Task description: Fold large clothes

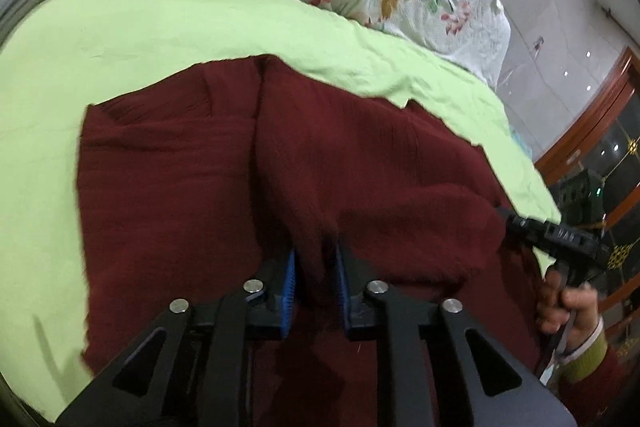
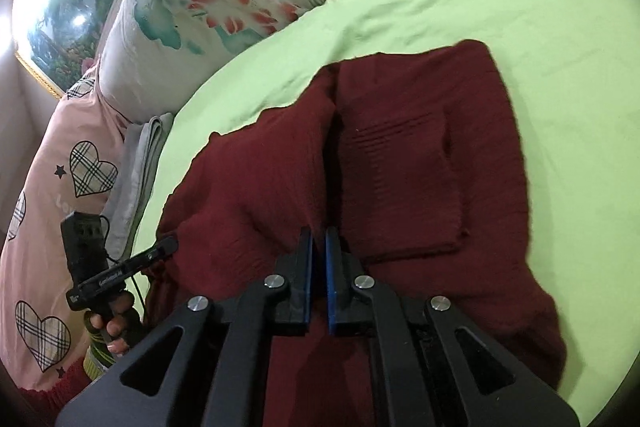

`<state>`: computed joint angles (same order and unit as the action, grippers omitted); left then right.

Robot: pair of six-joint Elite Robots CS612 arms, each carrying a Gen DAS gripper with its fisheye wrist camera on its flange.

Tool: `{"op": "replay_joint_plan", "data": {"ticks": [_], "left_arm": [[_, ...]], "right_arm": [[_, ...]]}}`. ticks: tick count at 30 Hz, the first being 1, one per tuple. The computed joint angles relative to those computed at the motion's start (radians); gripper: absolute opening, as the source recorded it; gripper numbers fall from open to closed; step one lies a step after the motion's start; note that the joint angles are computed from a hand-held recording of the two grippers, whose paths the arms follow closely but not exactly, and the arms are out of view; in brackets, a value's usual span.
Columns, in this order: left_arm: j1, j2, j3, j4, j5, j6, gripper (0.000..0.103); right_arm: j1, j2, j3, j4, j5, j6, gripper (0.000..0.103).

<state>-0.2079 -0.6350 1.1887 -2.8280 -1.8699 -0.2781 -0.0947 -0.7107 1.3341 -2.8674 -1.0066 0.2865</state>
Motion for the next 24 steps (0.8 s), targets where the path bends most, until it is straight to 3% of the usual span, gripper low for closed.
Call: {"op": "replay_joint_plan", "data": {"ticks": [4, 7, 11, 13, 16, 18, 19, 21, 24], "left_arm": [[-0.005, -0.056, 0.079, -0.074, 0.029, -0.005, 0.020], [-0.007, -0.060, 0.068, -0.111, -0.031, -0.027, 0.020], [-0.032, -0.015, -0.033, -0.035, -0.033, -0.030, 0.027], [-0.041, 0.006, -0.079, 0.061, 0.030, -0.048, 0.027], [-0.028, 0.020, -0.093, 0.156, 0.054, -0.090, 0.020], [-0.015, 0.015, -0.062, 0.134, 0.039, -0.098, 0.009], [-0.008, 0.012, -0.047, 0.111, 0.022, -0.109, 0.007], [0.001, 0.002, -0.017, 0.063, 0.001, -0.146, 0.004], [-0.004, -0.036, 0.045, -0.005, 0.039, -0.164, 0.006]], "right_arm": [[0.002, -0.046, 0.055, -0.080, -0.095, 0.017, 0.012], [0.006, -0.041, 0.033, -0.131, -0.052, 0.034, 0.012], [0.035, 0.010, -0.081, -0.024, -0.019, -0.009, 0.012], [0.045, 0.037, -0.133, 0.068, -0.023, -0.014, 0.012], [0.050, 0.043, -0.140, 0.130, -0.130, -0.011, 0.012], [0.045, 0.048, -0.134, 0.132, -0.166, 0.010, 0.008], [0.035, 0.054, -0.127, 0.110, -0.132, 0.037, 0.008], [0.025, 0.058, -0.115, 0.073, -0.091, 0.072, 0.007], [0.030, 0.041, -0.100, 0.063, -0.112, 0.066, 0.011]]}}
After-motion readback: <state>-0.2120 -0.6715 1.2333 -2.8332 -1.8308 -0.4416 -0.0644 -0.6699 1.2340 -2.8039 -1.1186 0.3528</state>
